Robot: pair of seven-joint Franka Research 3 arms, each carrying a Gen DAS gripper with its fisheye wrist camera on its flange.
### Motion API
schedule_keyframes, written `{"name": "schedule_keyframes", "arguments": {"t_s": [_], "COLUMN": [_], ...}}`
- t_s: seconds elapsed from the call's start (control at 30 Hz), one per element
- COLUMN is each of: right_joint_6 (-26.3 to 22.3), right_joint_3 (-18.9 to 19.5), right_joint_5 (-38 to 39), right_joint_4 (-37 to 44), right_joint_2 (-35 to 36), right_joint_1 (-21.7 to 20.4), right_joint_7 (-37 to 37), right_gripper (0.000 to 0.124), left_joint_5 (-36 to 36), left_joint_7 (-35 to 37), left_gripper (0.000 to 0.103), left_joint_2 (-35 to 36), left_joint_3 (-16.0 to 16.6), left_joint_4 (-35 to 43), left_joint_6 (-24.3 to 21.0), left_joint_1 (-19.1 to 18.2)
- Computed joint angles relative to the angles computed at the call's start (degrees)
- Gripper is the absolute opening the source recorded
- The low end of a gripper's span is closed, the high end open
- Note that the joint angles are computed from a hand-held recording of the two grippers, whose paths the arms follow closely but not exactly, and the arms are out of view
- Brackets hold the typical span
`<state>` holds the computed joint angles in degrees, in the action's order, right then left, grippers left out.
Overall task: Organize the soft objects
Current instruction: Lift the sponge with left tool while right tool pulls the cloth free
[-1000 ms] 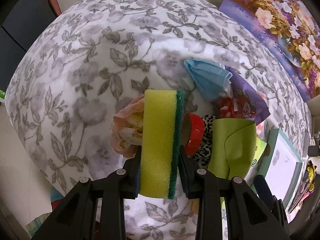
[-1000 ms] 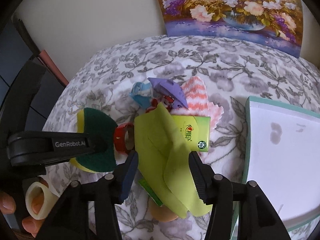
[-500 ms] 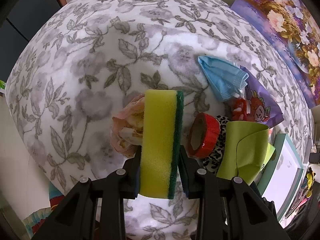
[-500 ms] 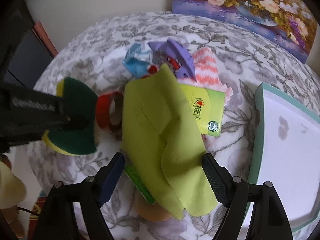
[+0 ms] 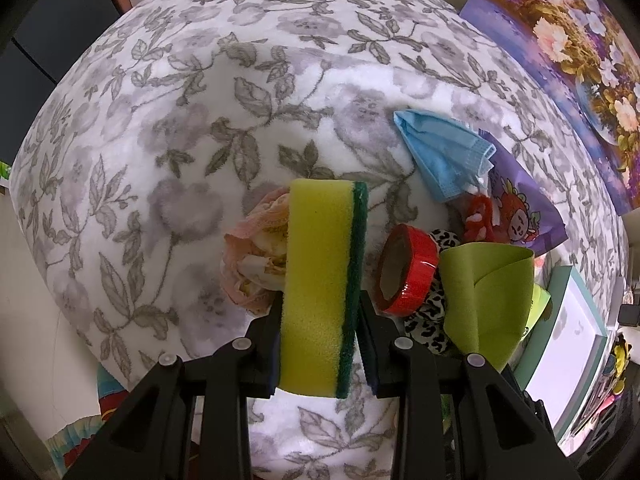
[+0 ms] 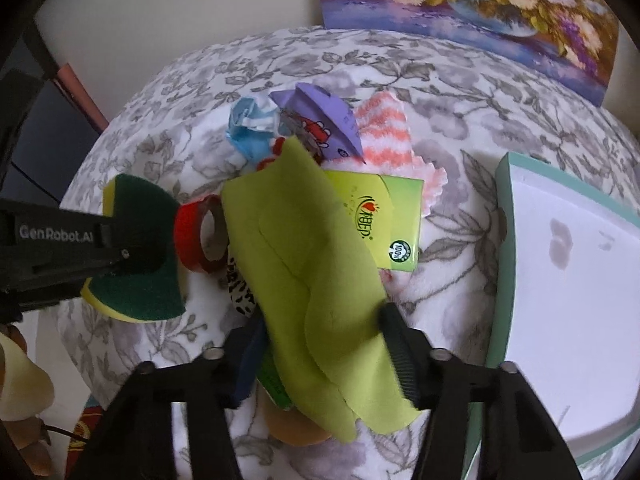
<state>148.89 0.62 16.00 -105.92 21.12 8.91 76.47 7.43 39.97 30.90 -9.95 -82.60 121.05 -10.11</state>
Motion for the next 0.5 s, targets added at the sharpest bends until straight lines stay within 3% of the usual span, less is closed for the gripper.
{"name": "schedule_keyframes", "arguments": {"t_s": [0.27, 0.5], "right_joint_6": [1.71, 4.62], "right_joint_3": [-0.61, -0.30], "right_joint_5": [0.20, 1.28], "right_joint_4": [-0.56, -1.72], "right_joint_2": [-0.44, -1.85], "right_joint_1": [-0.26, -0.83], "right_joint_7": [2.12, 1.37], "right_gripper": [0.015, 0.009], "left_joint_5": [0.25, 1.09], "left_joint_7": [0.66, 1.30], "left_gripper": [0.034, 0.034], "left_joint_2": [0.91, 2.52], "left_joint_3": [0.02, 0.18], "left_joint_4": [0.98, 3.28], "left_joint_6": [-1.05, -2.72], "left_joint_1": [-0.22, -0.88]}}
